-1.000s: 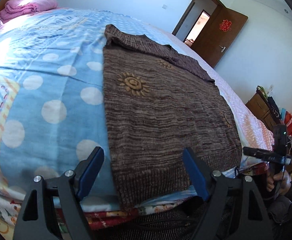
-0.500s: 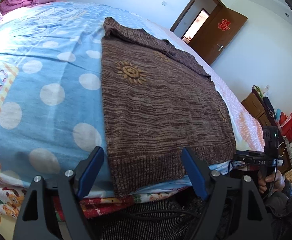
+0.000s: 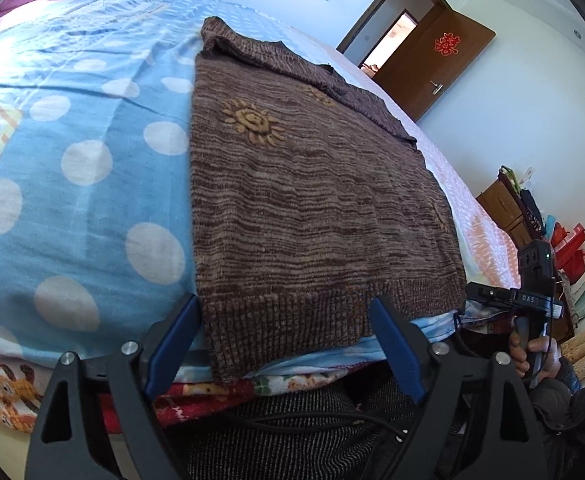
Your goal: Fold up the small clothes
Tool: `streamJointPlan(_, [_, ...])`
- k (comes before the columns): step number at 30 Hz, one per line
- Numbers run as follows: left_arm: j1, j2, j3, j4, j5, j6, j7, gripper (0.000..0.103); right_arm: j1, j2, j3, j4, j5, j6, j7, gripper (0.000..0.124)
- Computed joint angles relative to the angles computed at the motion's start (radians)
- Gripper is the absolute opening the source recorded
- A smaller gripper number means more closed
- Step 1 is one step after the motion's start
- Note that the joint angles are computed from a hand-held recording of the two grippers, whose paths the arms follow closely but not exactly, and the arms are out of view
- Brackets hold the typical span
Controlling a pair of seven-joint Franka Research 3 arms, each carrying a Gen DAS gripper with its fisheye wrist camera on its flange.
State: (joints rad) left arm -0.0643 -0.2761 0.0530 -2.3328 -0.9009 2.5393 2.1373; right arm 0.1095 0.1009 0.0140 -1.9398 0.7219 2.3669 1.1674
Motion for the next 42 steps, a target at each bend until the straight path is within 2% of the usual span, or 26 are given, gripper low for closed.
streamJointPlan(3, [-0.003,-0.003,-0.009,-0.011,0.006,0.023,0.001,0.087,0.020,-0.005,0.006,-0.017,-0.064,0.049,0.008,0.055])
streamJointPlan(4, [-0.003,-0.006,-0.015,-0.016,0.018,0.037,-0.005,0.085,0.028,-0.007,0.005,-0.021,-0.113,0.066,0.030,0.042])
streamJointPlan(5, [-0.004,-0.007,-0.019,-0.020,0.031,0.050,-0.016,0.080,0.030,-0.006,0.001,-0.021,-0.147,0.069,0.049,0.035])
streamJointPlan(6, [-0.007,-0.007,-0.018,-0.020,0.037,0.055,-0.024,0.077,0.025,-0.002,0.000,-0.016,-0.127,0.056,0.048,0.025])
streamJointPlan(7, [-0.007,-0.007,-0.020,-0.022,0.047,0.066,-0.040,0.067,0.010,0.003,0.002,-0.005,-0.057,0.019,0.015,0.015])
streamJointPlan(8, [-0.006,-0.006,-0.018,-0.023,0.057,0.071,-0.057,0.053,0.003,0.007,0.001,0.004,-0.031,-0.005,-0.006,0.013])
streamJointPlan(9, [-0.003,-0.005,-0.017,-0.023,0.068,0.076,-0.080,0.044,0.001,0.007,0.002,0.008,-0.026,-0.016,-0.015,0.011])
streamJointPlan(10, [0.002,-0.001,-0.016,-0.021,0.080,0.077,-0.113,0.022,0.000,0.007,0.002,0.011,-0.025,-0.023,-0.023,0.011])
streamJointPlan(11, [0.000,0.001,-0.003,-0.017,0.068,0.063,-0.122,0.010,-0.003,0.006,0.002,0.017,-0.012,-0.037,-0.033,0.010])
streamJointPlan(13, [-0.006,0.006,0.024,-0.003,0.007,0.019,-0.106,0.009,-0.015,0.001,0.001,0.029,0.058,-0.065,-0.067,0.010])
streamJointPlan(17, [0.007,0.004,0.000,0.008,0.053,0.015,-0.118,0.009,-0.040,-0.008,-0.008,0.052,0.216,-0.115,-0.119,0.009])
streamJointPlan(20, [-0.003,0.010,0.014,0.044,-0.002,-0.018,-0.098,0.009,-0.055,0.001,-0.014,0.084,0.305,-0.155,-0.134,0.009])
streamJointPlan(26, [0.027,0.086,-0.003,0.204,0.016,-0.062,-0.119,0.009,-0.083,0.102,-0.001,0.266,0.414,-0.168,-0.122,0.009])
streamJointPlan(31, [0.078,0.229,-0.039,0.403,0.051,-0.082,-0.172,0.009,-0.094,0.286,0.031,0.522,0.347,-0.101,-0.001,0.009])
streamJointPlan(35, [0.124,0.387,-0.081,0.586,0.217,-0.086,-0.364,0.009,-0.087,0.461,0.046,0.747,0.228,-0.060,0.133,0.010])
streamJointPlan(38, [0.141,0.501,-0.096,0.713,0.355,-0.095,-0.490,0.012,-0.074,0.565,0.042,0.876,0.144,-0.012,0.241,0.015])
streamJointPlan(40, [0.161,0.554,-0.104,0.781,0.397,-0.130,-0.556,0.013,-0.084,0.574,0.061,0.878,0.133,0.033,0.264,0.020])
streamJointPlan(41, [0.178,0.563,-0.114,0.793,0.387,-0.131,-0.565,0.013,-0.098,0.556,0.081,0.847,0.148,0.069,0.247,0.021])
streamJointPlan(42, [0.202,0.559,-0.132,0.787,0.356,-0.121,-0.547,0.013,-0.110,0.540,0.099,0.821,0.154,0.100,0.224,0.029])
